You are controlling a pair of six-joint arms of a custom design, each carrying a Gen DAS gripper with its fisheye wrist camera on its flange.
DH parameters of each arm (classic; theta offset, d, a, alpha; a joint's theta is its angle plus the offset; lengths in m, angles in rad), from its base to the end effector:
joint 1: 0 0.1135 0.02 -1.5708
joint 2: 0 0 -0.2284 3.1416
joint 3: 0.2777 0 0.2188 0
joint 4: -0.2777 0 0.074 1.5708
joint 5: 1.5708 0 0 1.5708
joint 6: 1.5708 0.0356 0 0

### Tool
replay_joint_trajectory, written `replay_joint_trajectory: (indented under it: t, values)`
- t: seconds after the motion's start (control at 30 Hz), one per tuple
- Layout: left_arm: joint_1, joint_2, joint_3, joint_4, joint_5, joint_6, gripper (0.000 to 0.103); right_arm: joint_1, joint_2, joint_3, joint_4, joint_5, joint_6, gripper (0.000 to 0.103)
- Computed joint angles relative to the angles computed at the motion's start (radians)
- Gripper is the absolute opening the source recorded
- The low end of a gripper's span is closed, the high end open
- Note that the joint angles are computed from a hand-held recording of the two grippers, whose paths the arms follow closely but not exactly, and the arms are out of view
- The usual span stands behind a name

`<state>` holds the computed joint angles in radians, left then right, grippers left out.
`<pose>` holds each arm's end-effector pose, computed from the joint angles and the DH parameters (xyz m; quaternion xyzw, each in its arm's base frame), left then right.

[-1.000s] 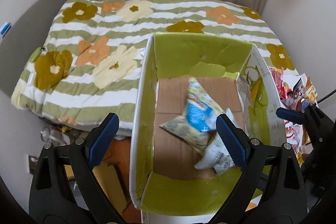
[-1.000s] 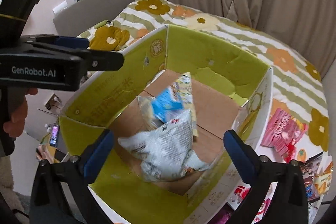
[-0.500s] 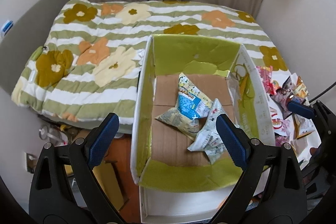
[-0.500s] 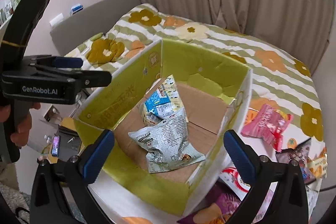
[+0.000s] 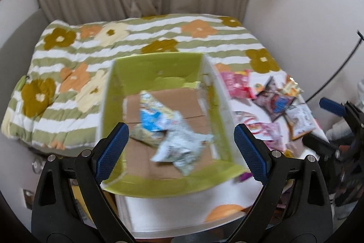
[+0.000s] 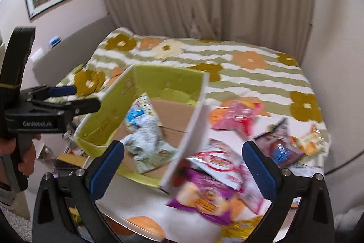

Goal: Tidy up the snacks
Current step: 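Move both tools back over the remaining snack bags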

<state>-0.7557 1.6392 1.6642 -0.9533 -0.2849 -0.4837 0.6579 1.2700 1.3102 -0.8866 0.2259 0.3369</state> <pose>0.2319 -0.2048 0.3200 0.0829 0.9366 -0.0719 0.3327 0.1886 0.1357 0.3186 -0.1091 0.9236 0.0754 0.3597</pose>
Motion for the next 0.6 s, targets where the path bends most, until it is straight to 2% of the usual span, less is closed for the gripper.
replay_joint_trajectory:
  t: [0.07,0.13,0.2,0.27,0.37,0.43,0.47,0.53,0.6]
  values:
    - [-0.063,0.037,0.045,-0.018,-0.028,-0.04,0.093,-0.052,-0.084,-0.031,-0.035,0.007,-0.023,0.103]
    - [-0.133,0.093,0.106,-0.041,-0.064,-0.093,0.093,-0.149,-0.174,-0.068,-0.064,-0.036,-0.077,0.103]
    - [-0.197,0.161,0.175,-0.064,-0.09,-0.158,0.093,-0.274,-0.245,-0.097,-0.09,-0.119,-0.151,0.103]
    - [-0.257,0.249,0.267,-0.101,-0.107,-0.238,0.093,-0.45,-0.308,-0.127,-0.12,-0.248,-0.259,0.103]
    - [-0.331,0.379,0.404,-0.153,-0.107,-0.347,0.093,-0.743,-0.355,-0.155,-0.185,-0.474,-0.465,0.103]
    - [-0.372,0.462,0.49,-0.194,-0.117,-0.415,0.093,-0.948,-0.352,-0.166,-0.246,-0.617,-0.645,0.103]
    - [-0.397,0.529,0.573,-0.238,-0.13,-0.462,0.093,-1.033,-0.342,-0.169,-0.277,-0.671,-0.729,0.103]
    - [-0.425,0.599,0.651,-0.281,-0.141,-0.524,0.093,-1.219,-0.3,-0.175,-0.349,-0.779,-0.934,0.103]
    - [-0.447,0.687,0.755,-0.334,-0.15,-0.588,0.093,-1.328,-0.255,-0.186,-0.397,-0.835,-1.081,0.103]
